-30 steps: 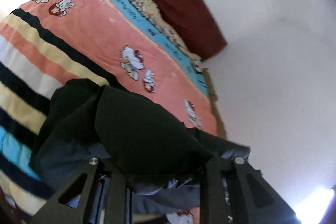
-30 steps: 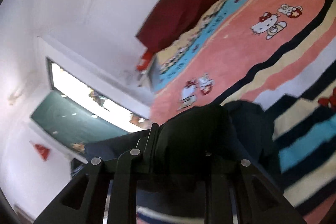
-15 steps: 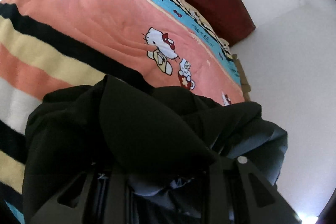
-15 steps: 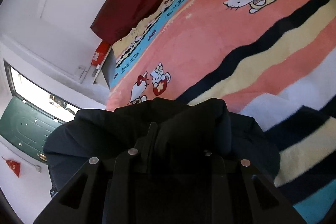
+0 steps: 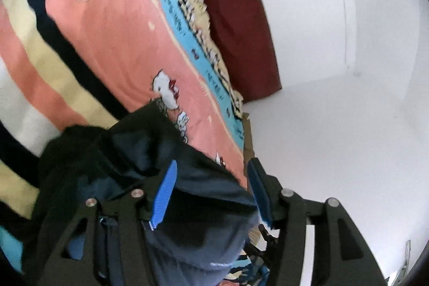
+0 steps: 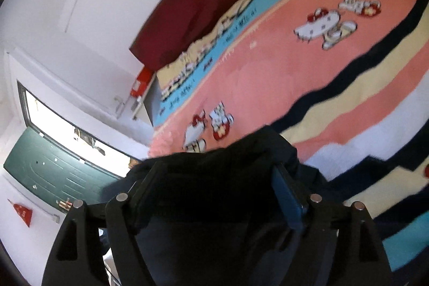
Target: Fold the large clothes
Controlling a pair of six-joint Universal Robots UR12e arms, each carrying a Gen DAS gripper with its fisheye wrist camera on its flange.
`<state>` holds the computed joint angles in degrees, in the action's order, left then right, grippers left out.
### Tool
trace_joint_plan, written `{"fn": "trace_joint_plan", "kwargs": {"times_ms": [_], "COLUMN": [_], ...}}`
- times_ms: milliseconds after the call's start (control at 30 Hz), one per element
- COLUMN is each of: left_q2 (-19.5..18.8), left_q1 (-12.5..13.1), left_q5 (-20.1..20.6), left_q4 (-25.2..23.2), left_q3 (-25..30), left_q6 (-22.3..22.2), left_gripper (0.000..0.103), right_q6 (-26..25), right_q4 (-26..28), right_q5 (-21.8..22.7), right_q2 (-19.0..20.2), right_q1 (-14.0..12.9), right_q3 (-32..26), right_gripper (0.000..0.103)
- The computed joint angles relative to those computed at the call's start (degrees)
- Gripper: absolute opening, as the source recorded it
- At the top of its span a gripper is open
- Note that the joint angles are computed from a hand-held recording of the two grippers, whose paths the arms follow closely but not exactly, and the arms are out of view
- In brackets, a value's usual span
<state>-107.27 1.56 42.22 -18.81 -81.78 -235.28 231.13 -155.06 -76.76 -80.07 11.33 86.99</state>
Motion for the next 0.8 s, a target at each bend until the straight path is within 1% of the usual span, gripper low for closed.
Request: {"fn": "trace_joint_plan", "kwargs": {"times_ms": [33, 100, 133, 167, 200, 267, 300, 333, 367, 400, 500, 567, 600, 633, 667, 700, 767, 800], "left_q2": [0.9, 2.9, 3.6, 3.9, 3.8, 3.4, 2.5, 1.7, 0.4, -0.2, -4.0, -6.8, -9.0, -10.2, -11.8, -14.1, -17.5, -19.1], "left_q1": [-0.1, -1.4, -1.9, -3.3, -4.6, -6.8, -8.4, -9.4, -10.8, -11.7, -14.5, -16.0, -17.0, -17.5, -18.0, -18.5, -18.9, -19.0], "left_q5": [1.4, 5.8, 7.2, 9.8, 11.8, 14.4, 16.4, 17.4, 19.3, 20.9, 27.5, 31.6, 35.8, 38.2, 40.6, 42.9, 45.1, 45.4], "left_q4": [-3.0, -13.8, -17.4, -22.1, -25.2, -29.8, -32.8, -34.3, -36.4, -37.6, -41.1, -43.0, -44.6, -45.7, -47.5, -50.3, -54.1, -55.6], "left_q3": [0.3, 2.2, 2.8, 4.2, 5.4, 7.2, 8.9, 10.1, 12.0, 12.9, 17.4, 20.9, 23.8, 25.6, 28.0, 31.4, 36.2, 38.3], "left_q6": [2.8, 13.8, 17.9, 23.5, 27.4, 32.8, 36.1, 37.5, 39.9, 41.4, 45.7, 47.6, 48.8, 49.4, 49.9, 50.7, 51.1, 51.1], "left_gripper": [0.054, 0.054, 0.054, 0.054, 0.054, 0.054, 0.054, 0.054, 0.054, 0.054, 0.054, 0.054, 0.055, 0.055, 0.056, 0.057, 0.06, 0.061], "right_q6": [-0.6, -3.9, -6.1, -8.0, -10.1, -15.3, -17.3, -19.5, -20.8, -22.4, -25.8, -27.4, -28.1, -28.7, -29.0, -29.4, -30.5, -30.8], "right_q4": [0.5, 2.8, 4.2, 5.6, 7.2, 12.2, 14.0, 16.1, 17.2, 18.8, 23.9, 26.6, 28.2, 30.1, 31.6, 33.3, 37.0, 38.1], "right_q5": [-0.9, -3.2, -3.9, -4.3, -4.5, -6.1, -6.8, -7.6, -7.9, -8.2, -9.5, -10.3, -10.7, -11.6, -12.3, -12.6, -13.9, -14.2], "right_q2": [-0.5, -1.2, -1.3, -1.2, -1.0, 0.3, 1.0, 2.1, 2.7, 3.8, 6.5, 8.6, 9.6, 10.8, 11.8, 12.9, 15.1, 16.0], "right_q1": [0.2, 1.1, 1.8, 2.3, 3.0, 5.1, 6.0, 7.1, 7.5, 8.1, 9.1, 9.1, 9.0, 8.9, 8.7, 8.5, 8.0, 7.8], "right_q3": [-0.3, -1.8, -2.8, -3.8, -4.8, -8.0, -9.3, -11.1, -12.0, -13.5, -17.0, -19.3, -20.6, -22.2, -23.4, -24.8, -27.8, -28.7], "right_gripper": [0.079, 0.079, 0.079, 0.079, 0.079, 0.079, 0.079, 0.079, 0.079, 0.079, 0.079, 0.079, 0.079, 0.079, 0.079, 0.079, 0.081, 0.082]}}
